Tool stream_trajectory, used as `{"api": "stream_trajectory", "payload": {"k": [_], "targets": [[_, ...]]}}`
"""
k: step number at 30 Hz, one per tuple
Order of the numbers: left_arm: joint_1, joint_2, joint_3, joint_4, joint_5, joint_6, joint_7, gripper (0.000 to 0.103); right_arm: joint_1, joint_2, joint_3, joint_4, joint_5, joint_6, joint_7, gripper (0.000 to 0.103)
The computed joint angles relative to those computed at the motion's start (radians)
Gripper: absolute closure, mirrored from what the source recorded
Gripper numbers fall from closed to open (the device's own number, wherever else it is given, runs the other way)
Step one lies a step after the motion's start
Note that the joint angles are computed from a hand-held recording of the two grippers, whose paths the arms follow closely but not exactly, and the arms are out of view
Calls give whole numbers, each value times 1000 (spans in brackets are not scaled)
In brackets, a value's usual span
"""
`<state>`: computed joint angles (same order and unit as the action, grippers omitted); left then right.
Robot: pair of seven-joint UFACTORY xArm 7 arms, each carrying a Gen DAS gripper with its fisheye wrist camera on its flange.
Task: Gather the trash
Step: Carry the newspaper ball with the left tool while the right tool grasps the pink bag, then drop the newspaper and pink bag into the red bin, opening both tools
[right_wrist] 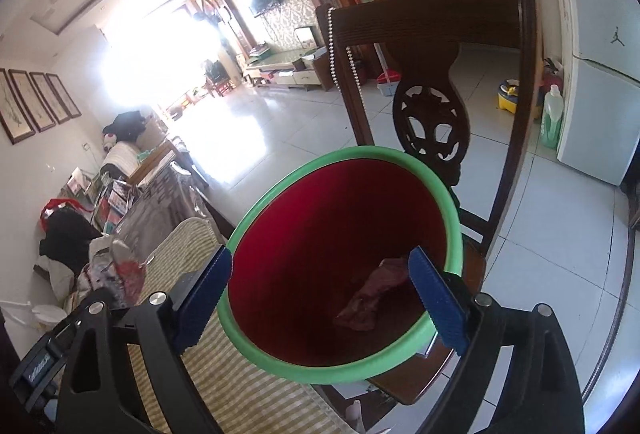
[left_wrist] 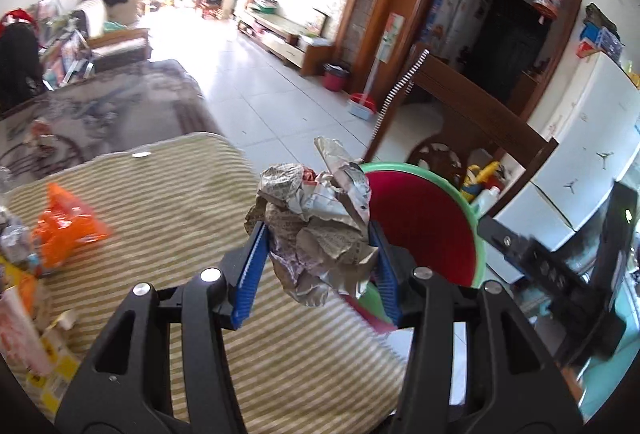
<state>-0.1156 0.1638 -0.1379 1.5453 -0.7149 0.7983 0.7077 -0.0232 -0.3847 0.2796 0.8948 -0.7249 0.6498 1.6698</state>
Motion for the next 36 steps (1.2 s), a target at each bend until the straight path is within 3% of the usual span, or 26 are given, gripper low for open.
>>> {"api": "stream_trajectory", "payload": {"k": [6,8,10,15,22,28,36], "targets": [[-49,92,-39,107,72,80,-62,55,-19,-97,40,-55,-27,95,67,15],[-51,113,-50,136,67,103,-66,50,-22,-114,42,-62,-24,111,69,15],[-53,116,-56,148,62,110,-70,35,-27,-118,45,-58,-23,121,69,15],[-33,59,-47,87,18,78,-14,26,-27,-104,56,-33,-30,121,64,14],[35,-53,33,-46,-21,61,-23,20,2,-9,75,63,-70,84,47,14],[107,-132,118,-162,12,35,-69,17,94,137,61,186,-85,48,2,13],[226,-158,211,-226,97,-14,-147,14,258,394,12,439,-13,33,-274,13]]}}
